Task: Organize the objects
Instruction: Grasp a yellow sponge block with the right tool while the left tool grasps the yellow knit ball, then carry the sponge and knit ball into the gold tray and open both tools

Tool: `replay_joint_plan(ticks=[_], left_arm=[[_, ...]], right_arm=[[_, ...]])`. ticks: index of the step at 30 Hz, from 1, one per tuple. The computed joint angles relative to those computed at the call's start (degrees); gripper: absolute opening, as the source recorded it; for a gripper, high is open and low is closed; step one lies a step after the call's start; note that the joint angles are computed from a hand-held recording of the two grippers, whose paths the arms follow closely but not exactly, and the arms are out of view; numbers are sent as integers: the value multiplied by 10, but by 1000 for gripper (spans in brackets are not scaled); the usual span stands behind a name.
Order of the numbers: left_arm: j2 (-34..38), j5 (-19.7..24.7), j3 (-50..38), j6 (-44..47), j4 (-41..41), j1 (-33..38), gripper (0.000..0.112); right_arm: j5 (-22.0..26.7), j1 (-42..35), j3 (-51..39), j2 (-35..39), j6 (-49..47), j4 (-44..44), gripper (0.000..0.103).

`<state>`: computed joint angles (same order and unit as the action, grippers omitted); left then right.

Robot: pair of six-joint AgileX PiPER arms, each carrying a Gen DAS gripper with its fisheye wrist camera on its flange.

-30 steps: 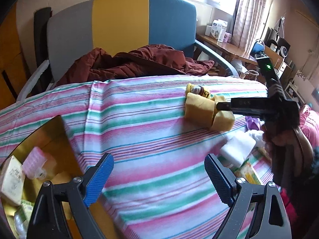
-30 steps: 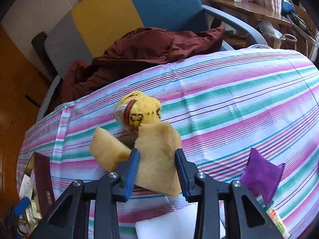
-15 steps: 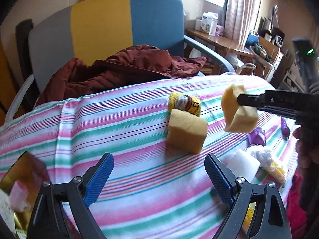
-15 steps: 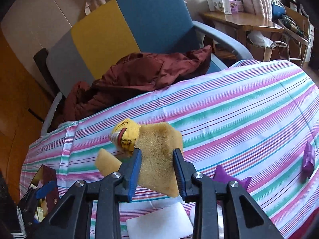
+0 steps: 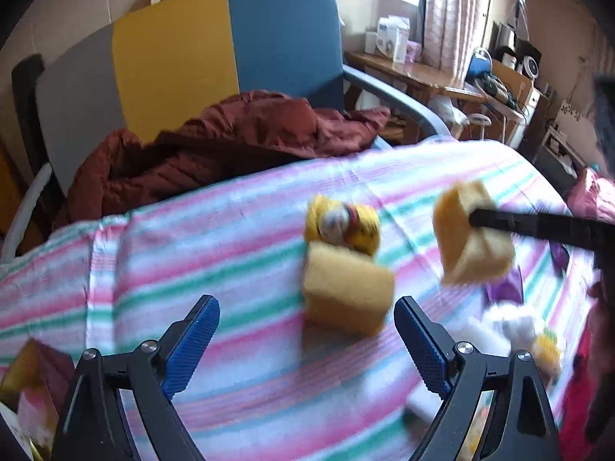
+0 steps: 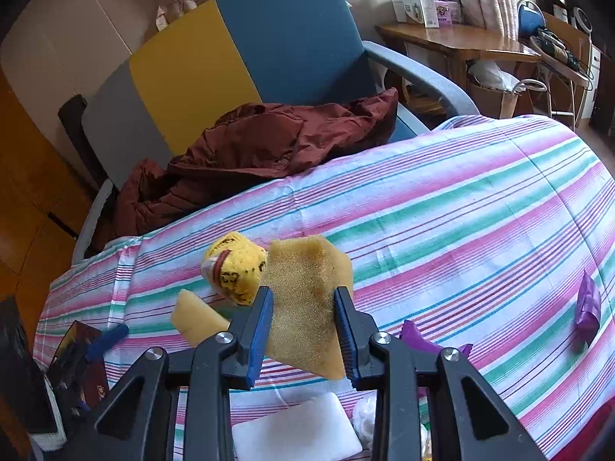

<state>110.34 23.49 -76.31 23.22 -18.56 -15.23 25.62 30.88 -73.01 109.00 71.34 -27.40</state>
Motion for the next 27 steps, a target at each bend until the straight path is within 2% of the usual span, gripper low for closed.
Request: replay_joint_plan(ticks=[3, 7, 10, 15, 18, 19, 20, 22, 24, 27], left_arm=[[39, 38, -79, -21, 25, -1, 93], [100, 91, -185, -25, 41, -10, 99], [160, 152, -280, -48, 70, -23, 99], [248, 218, -401, -75, 103, -38, 98], [301, 277, -482, -60, 69, -32, 75], [317, 302, -509, -46, 40, -26, 59], [323, 314, -518, -40, 21, -24, 50], [293, 276, -468, -37, 22, -27, 44], [241, 229, -390, -17, 4, -22, 44], [160, 187, -289, 19, -46, 1, 45]], right_arm=[[0, 0, -3, 3, -7, 6, 32], [-2, -3, -2, 2, -11, 13, 32], [-4, -4, 2, -1, -6, 12, 32], [-7, -7, 6, -6, 2, 6, 32], [-7, -7, 2, -1, -6, 13, 32], [-6, -7, -1, 1, -10, 16, 32], [-4, -6, -3, 3, -12, 17, 32], [-3, -5, -8, 10, -25, 26, 32], [-8, -4, -4, 8, -22, 21, 32], [-20, 2, 5, -2, 6, -13, 32]])
